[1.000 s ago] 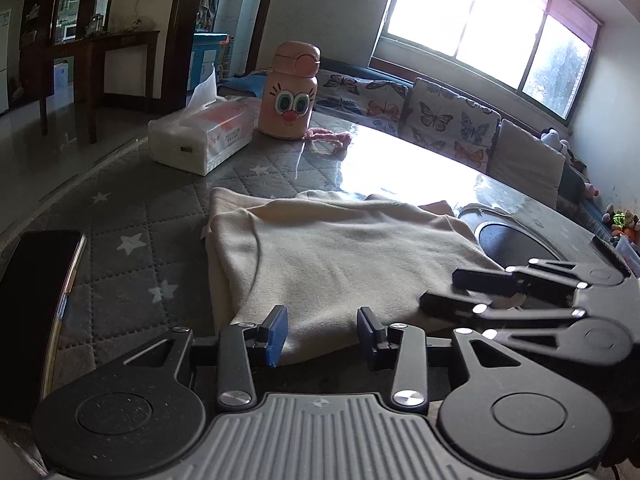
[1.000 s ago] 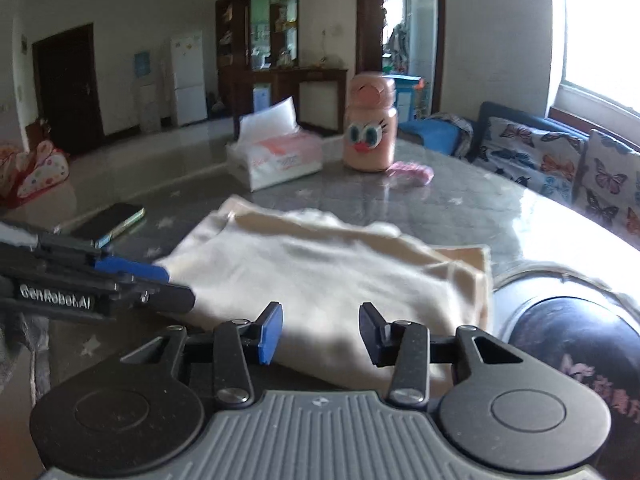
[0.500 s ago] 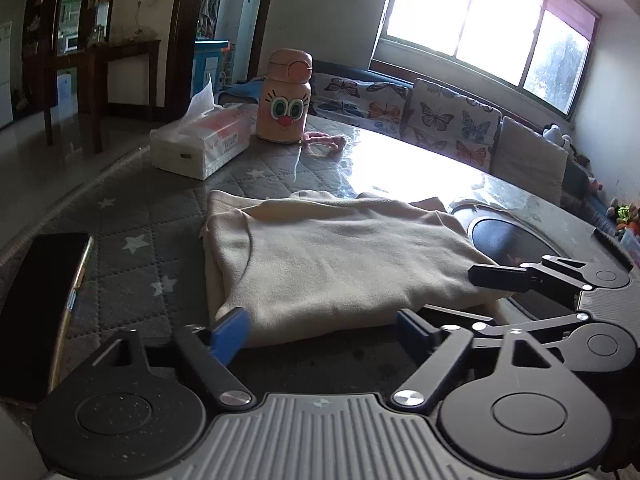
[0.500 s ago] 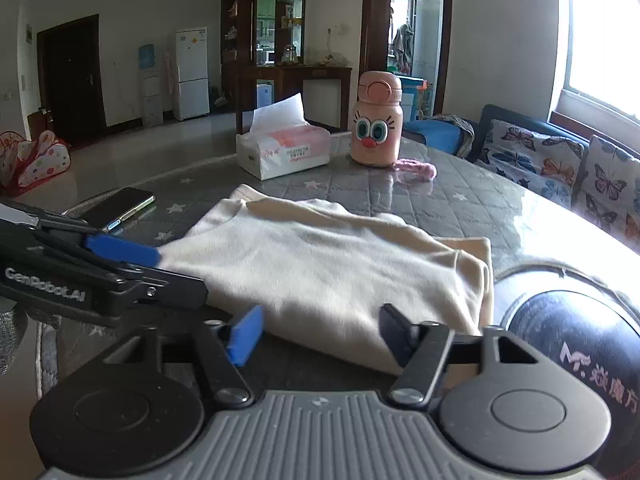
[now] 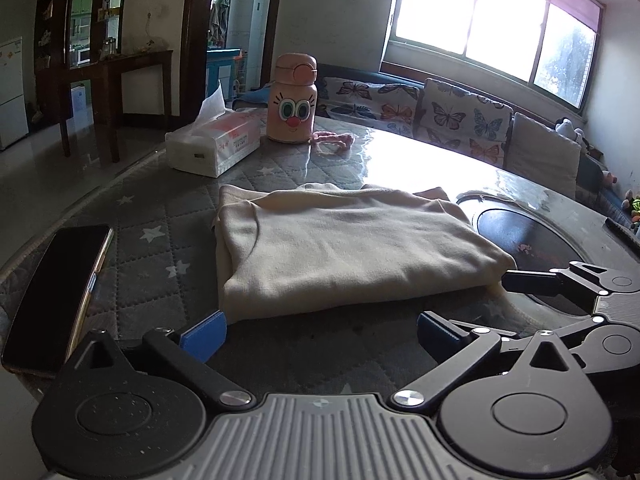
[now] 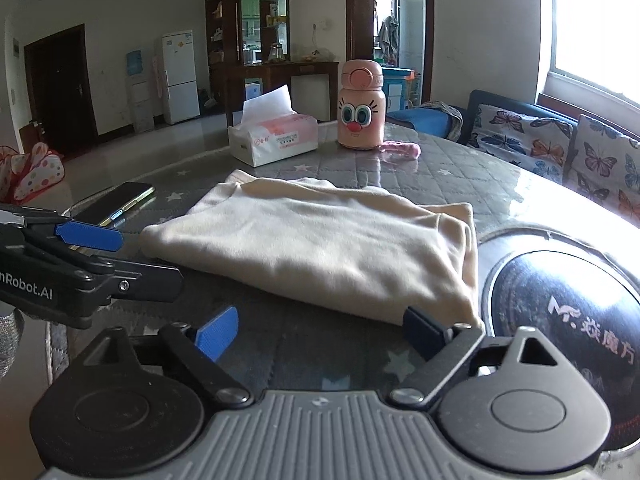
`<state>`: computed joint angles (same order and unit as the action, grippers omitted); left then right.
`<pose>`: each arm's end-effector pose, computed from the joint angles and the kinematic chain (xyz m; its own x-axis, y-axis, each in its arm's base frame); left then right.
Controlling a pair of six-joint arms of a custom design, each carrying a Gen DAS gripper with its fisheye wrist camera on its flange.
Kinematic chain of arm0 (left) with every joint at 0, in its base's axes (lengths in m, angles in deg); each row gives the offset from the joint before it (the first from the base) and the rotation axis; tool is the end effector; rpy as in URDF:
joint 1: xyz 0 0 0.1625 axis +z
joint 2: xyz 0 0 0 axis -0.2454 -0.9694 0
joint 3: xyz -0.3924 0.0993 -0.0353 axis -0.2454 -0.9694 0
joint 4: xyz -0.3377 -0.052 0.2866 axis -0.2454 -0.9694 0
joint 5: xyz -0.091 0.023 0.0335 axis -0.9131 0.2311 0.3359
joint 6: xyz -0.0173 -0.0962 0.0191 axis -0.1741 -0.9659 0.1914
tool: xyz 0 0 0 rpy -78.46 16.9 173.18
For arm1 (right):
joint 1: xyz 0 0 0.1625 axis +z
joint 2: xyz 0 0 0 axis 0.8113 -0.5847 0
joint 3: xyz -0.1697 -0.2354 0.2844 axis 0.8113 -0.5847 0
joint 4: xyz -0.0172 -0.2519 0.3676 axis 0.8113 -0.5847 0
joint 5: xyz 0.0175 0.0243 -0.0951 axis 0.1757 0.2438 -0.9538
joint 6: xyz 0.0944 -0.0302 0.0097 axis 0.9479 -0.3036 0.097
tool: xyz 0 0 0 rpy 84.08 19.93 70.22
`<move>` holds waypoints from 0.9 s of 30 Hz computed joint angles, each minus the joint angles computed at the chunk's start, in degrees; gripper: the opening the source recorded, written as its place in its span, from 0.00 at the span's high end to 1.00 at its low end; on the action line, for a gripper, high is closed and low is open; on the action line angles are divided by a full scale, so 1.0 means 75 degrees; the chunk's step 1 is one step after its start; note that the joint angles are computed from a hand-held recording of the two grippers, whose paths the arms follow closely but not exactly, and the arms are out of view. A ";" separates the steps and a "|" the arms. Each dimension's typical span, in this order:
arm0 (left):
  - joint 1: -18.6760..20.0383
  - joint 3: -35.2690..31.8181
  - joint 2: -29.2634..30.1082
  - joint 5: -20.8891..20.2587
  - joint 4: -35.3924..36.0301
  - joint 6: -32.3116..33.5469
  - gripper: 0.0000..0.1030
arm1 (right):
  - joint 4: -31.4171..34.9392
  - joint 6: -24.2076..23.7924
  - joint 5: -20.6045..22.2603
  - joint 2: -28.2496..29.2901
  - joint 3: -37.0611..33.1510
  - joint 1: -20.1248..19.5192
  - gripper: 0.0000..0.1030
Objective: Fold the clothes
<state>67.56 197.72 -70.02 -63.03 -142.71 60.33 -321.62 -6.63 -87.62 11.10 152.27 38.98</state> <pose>-0.0412 -0.3831 0.0994 -0.7663 0.2661 -0.5848 0.5972 0.6306 -0.4957 0.1259 -0.3698 -0.0111 -0.6820 -0.3123 0.6613 -0.6904 0.5733 -0.4412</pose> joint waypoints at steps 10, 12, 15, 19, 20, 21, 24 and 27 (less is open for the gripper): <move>-0.0397 0.0198 0.0083 0.0458 -0.0038 -0.0239 0.00 | -0.0430 0.0000 -0.0160 0.0046 0.0208 -0.0038 0.00; -0.0489 0.0240 0.0093 0.0503 -0.0044 -0.0292 0.00 | -0.0493 -0.0004 -0.0160 0.0036 0.0248 -0.0048 0.00; -0.0670 0.0313 0.0133 0.0636 -0.0096 -0.0366 0.00 | -0.0568 -0.0015 -0.0175 0.0024 0.0292 -0.0053 0.00; -0.0910 0.0410 0.0213 0.0882 -0.0214 -0.0406 0.00 | -0.0711 -0.0061 -0.0217 0.0018 0.0355 -0.0019 0.00; -0.0944 0.0424 0.0215 0.0923 -0.0217 -0.0433 0.00 | -0.0749 -0.0068 -0.0230 0.0027 0.0364 -0.0012 0.00; -0.0977 0.0439 0.0217 0.0963 -0.0220 -0.0461 0.00 | -0.0786 -0.0076 -0.0242 0.0036 0.0373 -0.0004 0.00; -0.1084 0.0494 0.0237 0.1072 -0.0245 -0.0499 0.00 | -0.0905 -0.0107 -0.0306 0.0070 0.0399 0.0031 0.00; -0.1187 0.0547 0.0277 0.1156 -0.0303 -0.0522 0.00 | -0.1034 -0.0142 -0.0375 0.0109 0.0416 0.0061 0.00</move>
<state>58.66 201.82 -67.94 -54.36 -144.98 56.42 -329.38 -7.70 -90.44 11.92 155.39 39.44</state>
